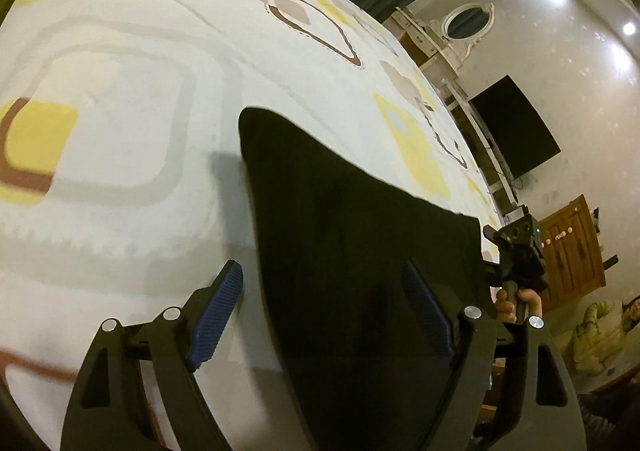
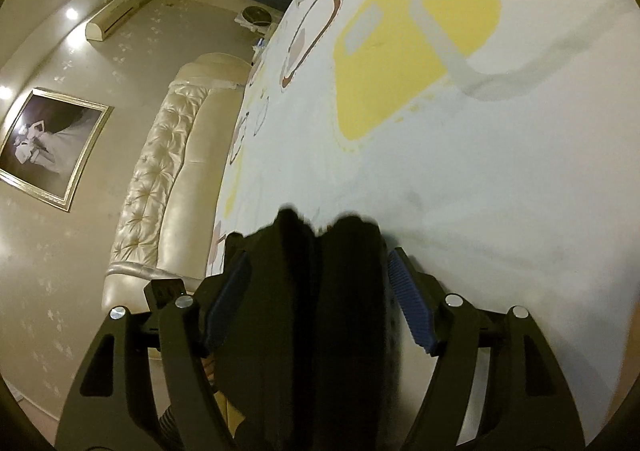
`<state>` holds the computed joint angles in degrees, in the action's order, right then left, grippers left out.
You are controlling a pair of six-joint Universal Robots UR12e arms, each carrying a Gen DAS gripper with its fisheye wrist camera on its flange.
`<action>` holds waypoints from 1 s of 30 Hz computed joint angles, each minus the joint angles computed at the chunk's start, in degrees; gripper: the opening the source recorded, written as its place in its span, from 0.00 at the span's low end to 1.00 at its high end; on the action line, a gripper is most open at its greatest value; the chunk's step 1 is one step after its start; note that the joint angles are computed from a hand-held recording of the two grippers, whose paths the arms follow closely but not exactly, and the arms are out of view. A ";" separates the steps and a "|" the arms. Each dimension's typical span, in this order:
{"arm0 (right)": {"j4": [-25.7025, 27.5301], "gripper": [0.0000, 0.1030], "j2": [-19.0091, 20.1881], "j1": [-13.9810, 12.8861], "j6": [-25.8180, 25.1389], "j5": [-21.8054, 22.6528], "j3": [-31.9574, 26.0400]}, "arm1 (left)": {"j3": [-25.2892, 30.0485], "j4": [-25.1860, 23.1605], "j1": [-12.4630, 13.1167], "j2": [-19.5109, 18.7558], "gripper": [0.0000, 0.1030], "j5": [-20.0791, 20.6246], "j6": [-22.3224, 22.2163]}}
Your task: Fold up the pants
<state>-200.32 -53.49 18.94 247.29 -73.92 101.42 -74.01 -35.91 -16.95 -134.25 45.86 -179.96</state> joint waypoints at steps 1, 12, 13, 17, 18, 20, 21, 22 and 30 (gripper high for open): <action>0.29 0.69 0.54 -0.19 -0.05 0.37 -0.84 | 0.69 -0.70 -0.04 -0.43 0.78 -0.40 -0.03; 6.02 0.47 1.51 -0.42 -4.45 3.33 -3.56 | 3.10 -4.28 0.04 -1.90 0.77 -0.87 0.46; 6.34 0.42 1.54 -0.38 -4.63 3.02 -3.63 | 3.11 -4.13 -0.05 -1.84 0.73 -0.28 0.47; 6.75 0.34 1.63 0.26 -5.96 0.76 -3.94 | 3.39 -5.29 -0.68 -1.43 0.42 4.12 2.62; 6.51 0.33 1.61 0.45 -6.03 0.12 -3.90 | 3.30 -4.95 -0.77 -1.32 0.39 4.75 2.55; 6.46 0.32 1.62 0.71 -6.37 -0.69 -4.00 | 2.80 -3.63 -0.92 -1.00 0.33 6.02 2.82; 6.31 0.32 1.59 0.81 -6.43 -1.02 -3.97 | 2.40 -2.63 -1.06 -0.75 0.31 6.82 3.21; 6.15 0.32 1.54 0.94 -6.58 -1.45 -3.91 | 2.05 -1.74 -1.22 -0.53 0.30 7.65 3.58; 7.31 0.30 1.07 1.80 -10.05 -4.77 -5.21 | 2.19 0.23 -1.63 -0.34 0.24 10.89 3.69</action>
